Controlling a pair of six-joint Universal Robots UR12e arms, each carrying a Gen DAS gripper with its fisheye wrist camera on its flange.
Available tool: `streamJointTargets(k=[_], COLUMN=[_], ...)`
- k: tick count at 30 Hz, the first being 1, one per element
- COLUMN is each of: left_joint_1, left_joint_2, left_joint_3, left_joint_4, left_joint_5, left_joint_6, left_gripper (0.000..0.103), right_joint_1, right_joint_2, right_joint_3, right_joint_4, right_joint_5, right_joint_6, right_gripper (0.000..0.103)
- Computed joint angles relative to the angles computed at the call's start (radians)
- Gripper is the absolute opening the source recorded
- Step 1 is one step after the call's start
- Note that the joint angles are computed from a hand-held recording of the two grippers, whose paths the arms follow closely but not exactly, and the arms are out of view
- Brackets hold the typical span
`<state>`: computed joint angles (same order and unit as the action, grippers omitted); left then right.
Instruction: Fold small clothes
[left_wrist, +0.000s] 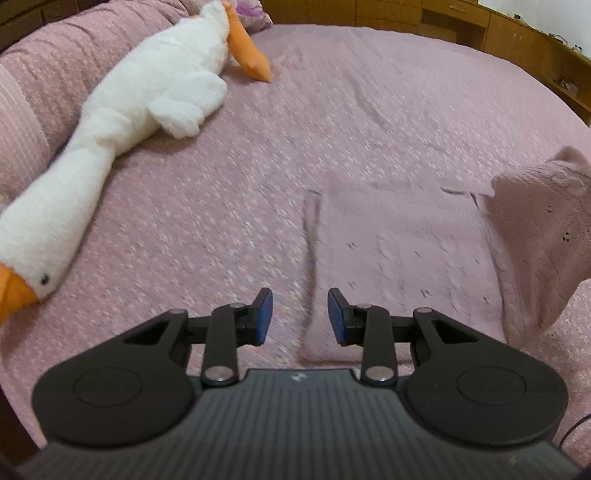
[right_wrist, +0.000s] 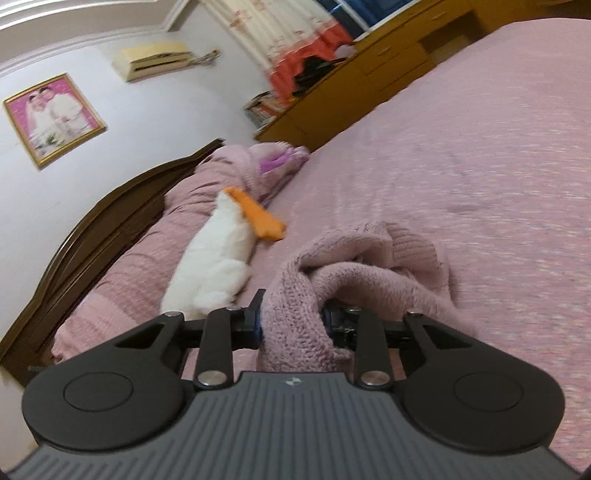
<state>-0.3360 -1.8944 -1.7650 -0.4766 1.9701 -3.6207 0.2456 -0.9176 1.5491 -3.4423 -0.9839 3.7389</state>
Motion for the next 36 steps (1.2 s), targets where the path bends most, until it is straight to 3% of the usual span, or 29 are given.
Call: streamJointTargets(k=[5,13,17,19,21,28,36], left_joint_1=[0.017,0.04,0.049,0.054,0.059,0.058,0.038], left_joint_2=[0.015,0.021,0.016,0.014,0.012,0.006,-0.018], left_joint_3=[-0.015,-0.051,-0.064,-0.072,-0.077,-0.079,-0.046], left_joint_4=[0.028,0.083,0.104,0.116,0.131,0.187,0.221], left_joint_5=[0.011,-0.009,-0.042,-0.061,-0.075,-0.107,-0.148], left_joint_6=[0.017,0.026,0.014,0.006,0.004,0.015,0.059], left_gripper=[0.035,0.035,0.035,0.035,0.035,0.035,0.035], right_joint_1=[0.047,0.142,0.186,0.198,0.2,0.183,0.142], right_joint_2=[0.008,0.061,0.093,0.1,0.103,0.092,0.018], right_joint_3=[-0.068,-0.195,-0.233,-0.227,-0.213,-0.177,-0.015], right_joint_4=[0.083,0.391,0.523,0.495,0.444,0.369,0.195], right_joint_5=[0.019,0.007,-0.048,-0.064,-0.039,0.006,-0.031], right_joint_6=[-0.09,-0.353,-0.444,-0.443,-0.426,-0.333,-0.235], right_gripper=[0.031,0.031,0.034,0.046,0.067,0.069,0.072])
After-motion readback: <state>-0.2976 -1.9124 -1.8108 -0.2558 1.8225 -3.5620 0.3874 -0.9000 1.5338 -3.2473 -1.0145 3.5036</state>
